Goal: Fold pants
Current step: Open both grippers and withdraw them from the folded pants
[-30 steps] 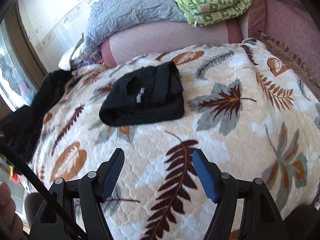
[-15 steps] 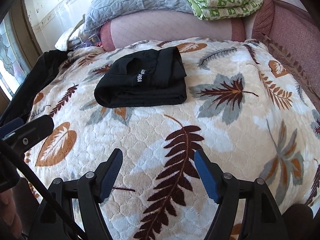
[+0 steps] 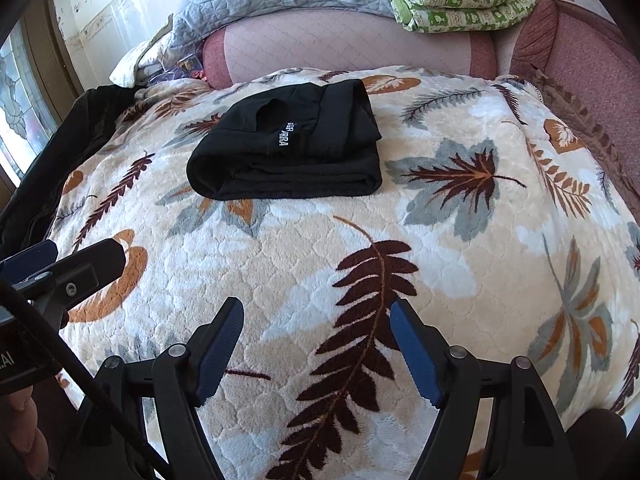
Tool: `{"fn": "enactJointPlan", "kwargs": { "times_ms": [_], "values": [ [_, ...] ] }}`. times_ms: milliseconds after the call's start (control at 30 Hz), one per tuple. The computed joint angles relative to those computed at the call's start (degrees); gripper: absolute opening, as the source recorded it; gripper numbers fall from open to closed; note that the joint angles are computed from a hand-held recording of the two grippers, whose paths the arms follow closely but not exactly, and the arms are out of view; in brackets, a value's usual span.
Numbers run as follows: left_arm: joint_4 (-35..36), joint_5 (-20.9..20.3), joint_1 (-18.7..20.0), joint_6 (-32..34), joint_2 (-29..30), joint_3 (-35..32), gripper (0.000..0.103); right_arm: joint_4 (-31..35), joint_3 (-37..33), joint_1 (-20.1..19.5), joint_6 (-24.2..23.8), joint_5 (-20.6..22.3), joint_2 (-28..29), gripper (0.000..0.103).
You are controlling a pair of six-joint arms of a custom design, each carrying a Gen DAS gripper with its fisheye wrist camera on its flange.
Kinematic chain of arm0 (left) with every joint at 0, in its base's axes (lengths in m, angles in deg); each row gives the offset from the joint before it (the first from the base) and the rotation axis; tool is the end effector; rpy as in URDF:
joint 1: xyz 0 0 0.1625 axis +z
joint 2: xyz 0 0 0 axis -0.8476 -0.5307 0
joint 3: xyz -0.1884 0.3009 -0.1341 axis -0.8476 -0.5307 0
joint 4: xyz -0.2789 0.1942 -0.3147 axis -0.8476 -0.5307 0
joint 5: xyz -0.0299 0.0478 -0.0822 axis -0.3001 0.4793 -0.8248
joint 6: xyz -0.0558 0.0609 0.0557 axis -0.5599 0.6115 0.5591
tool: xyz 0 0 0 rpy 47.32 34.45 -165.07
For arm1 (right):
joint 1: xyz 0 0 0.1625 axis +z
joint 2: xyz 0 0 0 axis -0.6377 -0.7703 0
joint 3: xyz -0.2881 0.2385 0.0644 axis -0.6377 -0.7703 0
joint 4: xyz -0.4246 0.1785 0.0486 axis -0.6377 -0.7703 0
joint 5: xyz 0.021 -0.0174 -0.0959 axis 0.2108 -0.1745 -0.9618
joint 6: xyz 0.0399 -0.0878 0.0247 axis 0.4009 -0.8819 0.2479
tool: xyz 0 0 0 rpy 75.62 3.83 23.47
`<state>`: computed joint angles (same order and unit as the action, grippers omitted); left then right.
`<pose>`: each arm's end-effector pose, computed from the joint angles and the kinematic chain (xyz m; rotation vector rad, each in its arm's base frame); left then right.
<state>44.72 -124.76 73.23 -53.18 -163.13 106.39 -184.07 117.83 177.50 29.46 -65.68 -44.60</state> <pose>-0.0990 -0.2403 0.3644 0.0754 2.2028 -0.8149 0.4173 -0.2850 -0.0038 0.5990 -2.4562 0.6046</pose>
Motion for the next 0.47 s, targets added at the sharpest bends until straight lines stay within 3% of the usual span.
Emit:
{"fn": "enactJointPlan", "kwargs": {
  "times_ms": [467],
  "values": [
    [-5.79,-0.46,4.62,6.13,-2.41,1.96,0.103,2.12,-1.85,-0.31,-0.24,-1.14,2.00,0.083]
  ]
}}
